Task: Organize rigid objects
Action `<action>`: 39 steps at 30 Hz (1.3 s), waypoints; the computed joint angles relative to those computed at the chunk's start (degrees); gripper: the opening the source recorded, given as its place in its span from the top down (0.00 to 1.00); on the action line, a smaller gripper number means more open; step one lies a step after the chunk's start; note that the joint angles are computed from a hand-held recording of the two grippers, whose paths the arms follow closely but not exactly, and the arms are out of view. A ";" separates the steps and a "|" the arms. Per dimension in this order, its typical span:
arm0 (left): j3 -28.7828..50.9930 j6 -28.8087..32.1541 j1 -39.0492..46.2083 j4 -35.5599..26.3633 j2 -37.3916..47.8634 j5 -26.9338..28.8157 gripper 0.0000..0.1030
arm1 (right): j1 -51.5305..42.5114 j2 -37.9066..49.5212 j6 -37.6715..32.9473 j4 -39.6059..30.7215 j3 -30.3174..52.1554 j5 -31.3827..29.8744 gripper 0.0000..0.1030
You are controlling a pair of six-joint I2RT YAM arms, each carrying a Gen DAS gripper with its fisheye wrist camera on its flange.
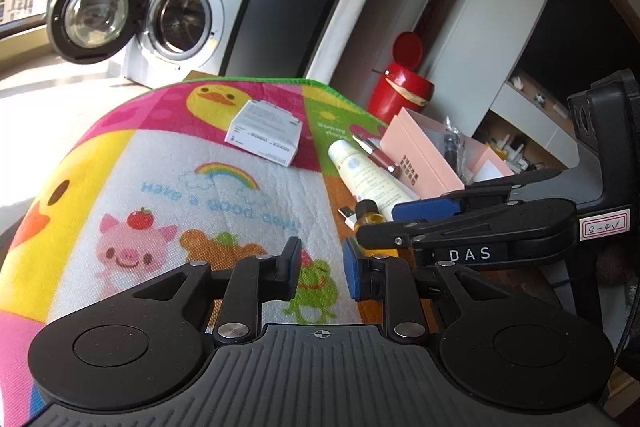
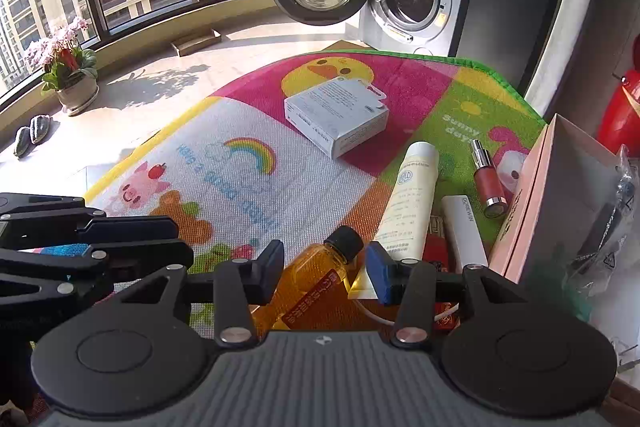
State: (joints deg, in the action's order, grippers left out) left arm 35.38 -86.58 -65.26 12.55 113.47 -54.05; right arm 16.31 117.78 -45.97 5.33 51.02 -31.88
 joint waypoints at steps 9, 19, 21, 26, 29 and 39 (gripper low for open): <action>10.49 9.88 6.16 -1.86 4.21 6.65 0.75 | -11.43 -4.74 -1.19 8.64 -7.07 -8.34 0.56; 16.45 11.09 8.35 -10.16 7.29 7.04 0.69 | -14.33 -3.74 -0.73 14.62 -9.25 -9.10 0.56; 15.12 11.03 7.12 -9.44 6.70 6.52 0.71 | -12.77 -4.43 0.30 15.01 -9.24 -9.58 0.56; 13.73 4.10 3.15 -17.72 4.55 3.28 0.76 | -5.32 -3.10 6.28 8.10 -1.84 -6.21 0.56; 11.58 0.85 3.10 -19.39 2.53 3.33 0.80 | 0.17 0.84 10.62 -1.62 8.30 -4.35 0.51; 6.34 4.61 4.08 -7.45 2.15 4.18 0.71 | 16.33 23.70 34.42 -24.36 45.89 7.83 0.30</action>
